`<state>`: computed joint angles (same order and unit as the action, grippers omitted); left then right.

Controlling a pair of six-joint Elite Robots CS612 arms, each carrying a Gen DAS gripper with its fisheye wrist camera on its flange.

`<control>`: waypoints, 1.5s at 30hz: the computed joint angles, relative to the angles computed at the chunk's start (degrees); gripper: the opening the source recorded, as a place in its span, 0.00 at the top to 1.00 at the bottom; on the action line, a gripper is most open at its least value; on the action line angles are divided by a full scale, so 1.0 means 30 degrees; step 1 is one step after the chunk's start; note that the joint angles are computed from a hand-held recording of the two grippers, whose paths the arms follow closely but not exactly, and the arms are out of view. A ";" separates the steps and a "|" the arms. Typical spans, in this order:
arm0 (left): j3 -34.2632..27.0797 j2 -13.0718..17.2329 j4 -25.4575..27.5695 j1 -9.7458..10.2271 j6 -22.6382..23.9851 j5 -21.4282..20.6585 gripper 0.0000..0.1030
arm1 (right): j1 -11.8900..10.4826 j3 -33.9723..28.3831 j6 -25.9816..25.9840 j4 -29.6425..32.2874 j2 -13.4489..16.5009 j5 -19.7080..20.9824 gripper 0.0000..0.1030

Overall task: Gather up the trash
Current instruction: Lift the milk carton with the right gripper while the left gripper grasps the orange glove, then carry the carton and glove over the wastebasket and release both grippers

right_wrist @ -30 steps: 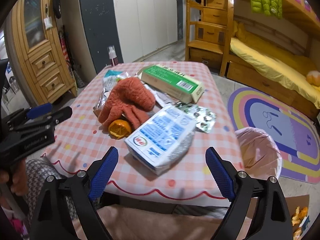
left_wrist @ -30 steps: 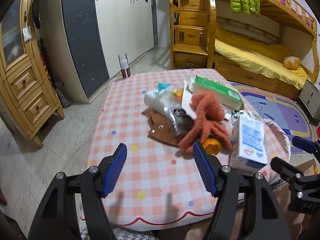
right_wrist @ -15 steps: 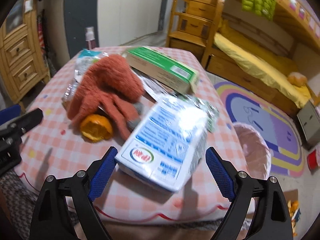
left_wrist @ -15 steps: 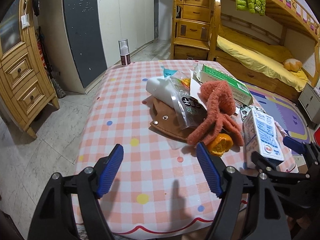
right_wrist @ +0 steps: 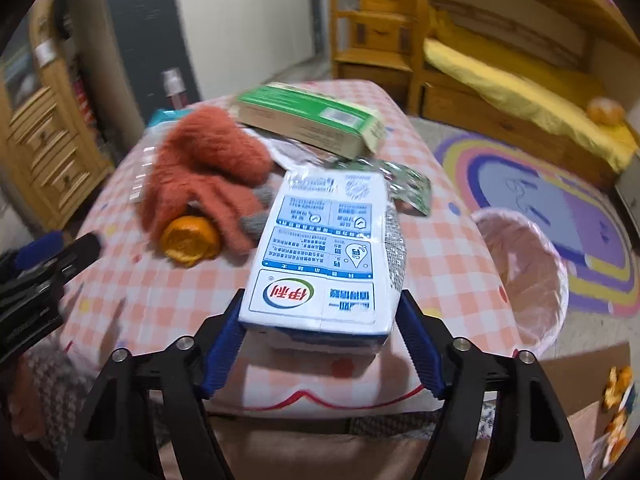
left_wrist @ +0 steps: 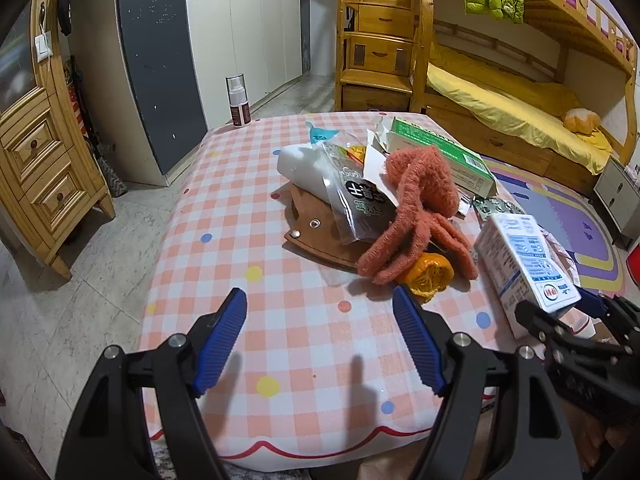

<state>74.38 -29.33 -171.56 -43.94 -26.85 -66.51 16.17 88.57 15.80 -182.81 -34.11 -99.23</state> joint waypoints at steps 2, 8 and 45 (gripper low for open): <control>-0.0017 0.0017 -0.0105 -0.0027 0.0172 -0.0099 0.29 | 0.0050 0.0378 -0.0653 -0.0751 -0.0235 0.0254 0.31; -0.0263 0.0139 -0.0871 -0.0141 0.1316 -0.0577 0.29 | -0.0118 0.1337 -0.1828 -0.2843 -0.0897 0.0891 0.31; -0.1422 -0.0530 -0.4034 -0.0533 0.6267 -0.1197 0.96 | -0.1242 0.3275 -0.2280 -0.6524 -0.2173 0.1062 0.31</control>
<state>70.12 -30.92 -183.66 -45.54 -8.05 -70.10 12.44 98.39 8.96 -202.38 -40.63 -96.05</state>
